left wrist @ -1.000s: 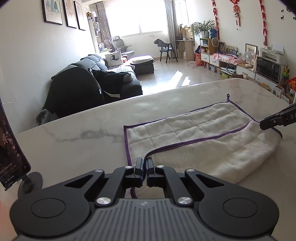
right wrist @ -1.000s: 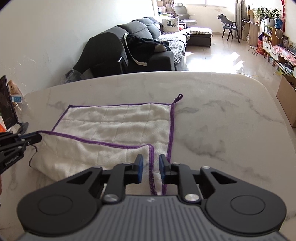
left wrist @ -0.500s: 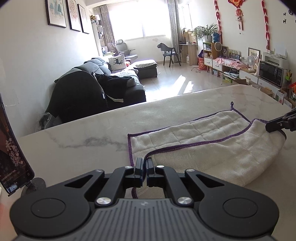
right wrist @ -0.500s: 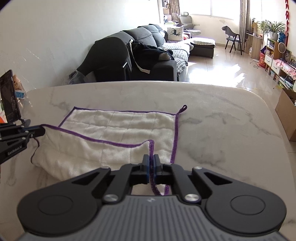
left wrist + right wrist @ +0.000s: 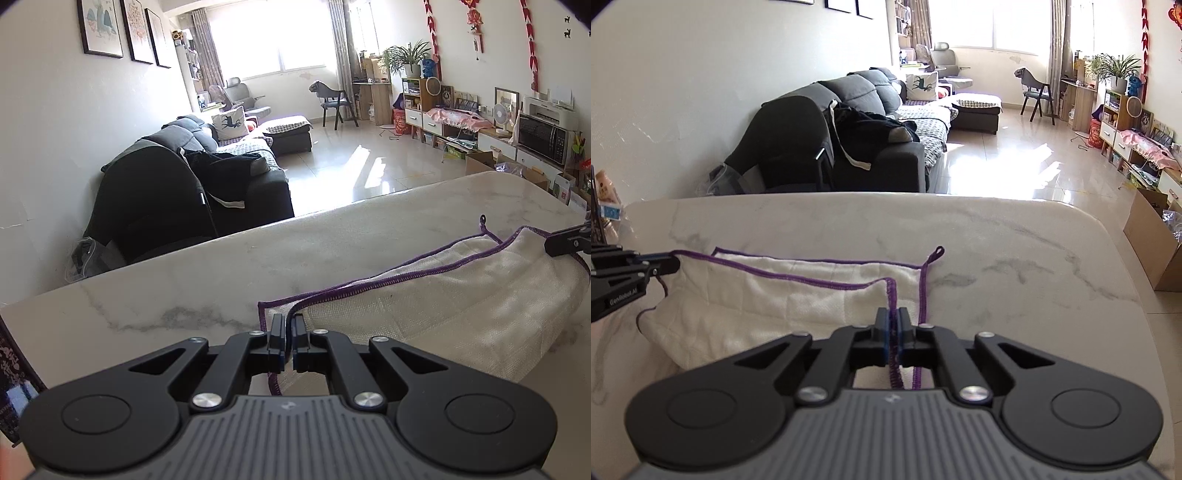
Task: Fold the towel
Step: 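Lay the folded edge down onto the towel with both grippers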
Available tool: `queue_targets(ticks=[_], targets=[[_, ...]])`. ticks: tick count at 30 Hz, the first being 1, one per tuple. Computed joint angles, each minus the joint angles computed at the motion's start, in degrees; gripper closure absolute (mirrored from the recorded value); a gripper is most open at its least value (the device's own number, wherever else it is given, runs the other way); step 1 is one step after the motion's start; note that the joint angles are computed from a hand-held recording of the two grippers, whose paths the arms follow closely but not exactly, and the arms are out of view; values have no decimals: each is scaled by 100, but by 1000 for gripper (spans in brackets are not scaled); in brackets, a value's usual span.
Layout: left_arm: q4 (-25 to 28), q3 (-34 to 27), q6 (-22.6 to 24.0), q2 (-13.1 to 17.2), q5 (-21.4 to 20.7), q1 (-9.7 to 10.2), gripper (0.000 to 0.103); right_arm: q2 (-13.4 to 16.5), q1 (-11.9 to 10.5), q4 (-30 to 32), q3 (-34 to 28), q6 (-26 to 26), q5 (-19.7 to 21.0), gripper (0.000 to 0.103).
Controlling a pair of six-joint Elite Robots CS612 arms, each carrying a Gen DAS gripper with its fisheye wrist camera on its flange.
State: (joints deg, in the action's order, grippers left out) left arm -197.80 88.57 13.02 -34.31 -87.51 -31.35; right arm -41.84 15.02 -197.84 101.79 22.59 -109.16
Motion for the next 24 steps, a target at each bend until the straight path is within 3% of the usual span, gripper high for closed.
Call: queue_targets(ticks=[9, 24], targets=[[595, -501, 11, 200, -26, 26, 100, 138, -53, 26, -190, 67, -147, 99], [1115, -861, 16, 316, -99, 57, 96, 318, -124, 13, -405, 196, -215, 99]])
